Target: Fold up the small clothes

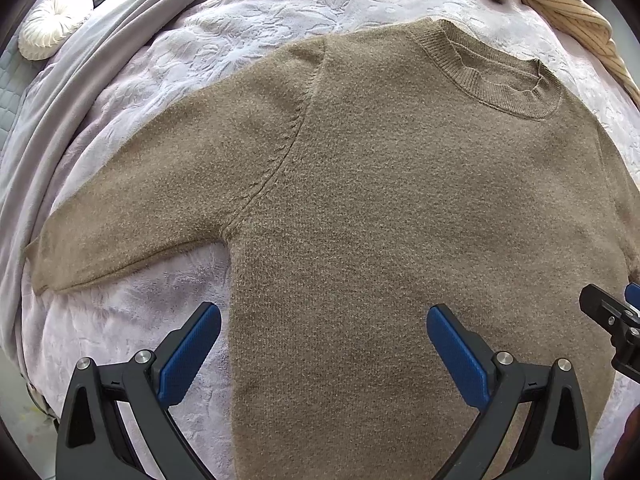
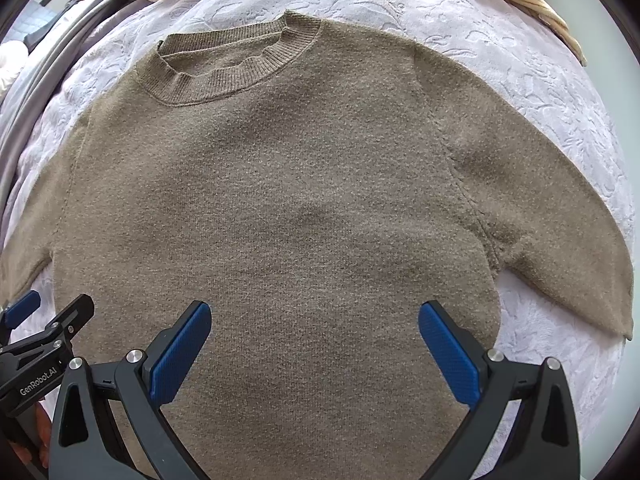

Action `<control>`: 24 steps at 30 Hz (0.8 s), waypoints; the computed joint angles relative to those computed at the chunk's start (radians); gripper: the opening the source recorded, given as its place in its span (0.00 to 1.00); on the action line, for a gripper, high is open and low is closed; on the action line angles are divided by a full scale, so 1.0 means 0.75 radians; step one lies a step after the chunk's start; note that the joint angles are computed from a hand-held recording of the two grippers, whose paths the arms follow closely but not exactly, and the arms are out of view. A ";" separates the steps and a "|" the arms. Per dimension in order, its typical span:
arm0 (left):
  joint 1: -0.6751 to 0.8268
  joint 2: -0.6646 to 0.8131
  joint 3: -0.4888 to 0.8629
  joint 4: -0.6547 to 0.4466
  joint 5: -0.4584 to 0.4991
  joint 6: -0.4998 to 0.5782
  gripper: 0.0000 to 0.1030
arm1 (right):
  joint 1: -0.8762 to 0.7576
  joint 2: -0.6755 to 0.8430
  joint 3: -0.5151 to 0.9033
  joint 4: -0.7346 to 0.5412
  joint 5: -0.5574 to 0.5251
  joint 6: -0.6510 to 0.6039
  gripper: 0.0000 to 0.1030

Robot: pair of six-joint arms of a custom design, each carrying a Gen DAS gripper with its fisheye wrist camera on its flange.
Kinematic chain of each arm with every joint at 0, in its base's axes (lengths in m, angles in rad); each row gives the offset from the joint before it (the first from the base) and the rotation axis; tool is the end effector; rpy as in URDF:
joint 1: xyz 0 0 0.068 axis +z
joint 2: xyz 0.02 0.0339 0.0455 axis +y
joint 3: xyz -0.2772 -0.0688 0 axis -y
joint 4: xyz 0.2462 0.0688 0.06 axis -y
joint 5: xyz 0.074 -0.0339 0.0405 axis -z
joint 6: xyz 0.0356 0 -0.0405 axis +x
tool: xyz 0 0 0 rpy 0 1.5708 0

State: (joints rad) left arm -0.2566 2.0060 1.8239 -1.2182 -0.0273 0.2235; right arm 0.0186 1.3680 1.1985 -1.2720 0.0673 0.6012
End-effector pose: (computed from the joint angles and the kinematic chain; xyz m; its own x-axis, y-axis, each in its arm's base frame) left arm 0.3953 -0.1027 0.2713 -0.8743 0.4585 -0.1595 0.4543 0.8886 0.0638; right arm 0.2311 0.0019 0.2940 -0.8232 0.5491 -0.1440 0.5527 0.8332 0.0179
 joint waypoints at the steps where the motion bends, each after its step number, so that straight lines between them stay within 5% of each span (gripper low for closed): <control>1: 0.004 -0.001 0.002 0.000 0.003 0.001 1.00 | 0.009 0.006 0.014 -0.007 0.005 0.008 1.00; 15: 0.046 0.005 0.013 -0.007 0.054 0.020 1.00 | 0.078 0.041 0.043 0.007 0.007 0.056 1.00; 24: 0.237 0.071 0.054 -0.024 0.338 0.023 1.00 | 0.182 -0.039 0.020 0.136 -0.070 0.079 1.00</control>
State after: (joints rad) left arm -0.0786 2.0593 1.8644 -1.2363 0.2262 0.2410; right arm 0.1552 1.3388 1.2137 -1.1702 0.0149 0.6601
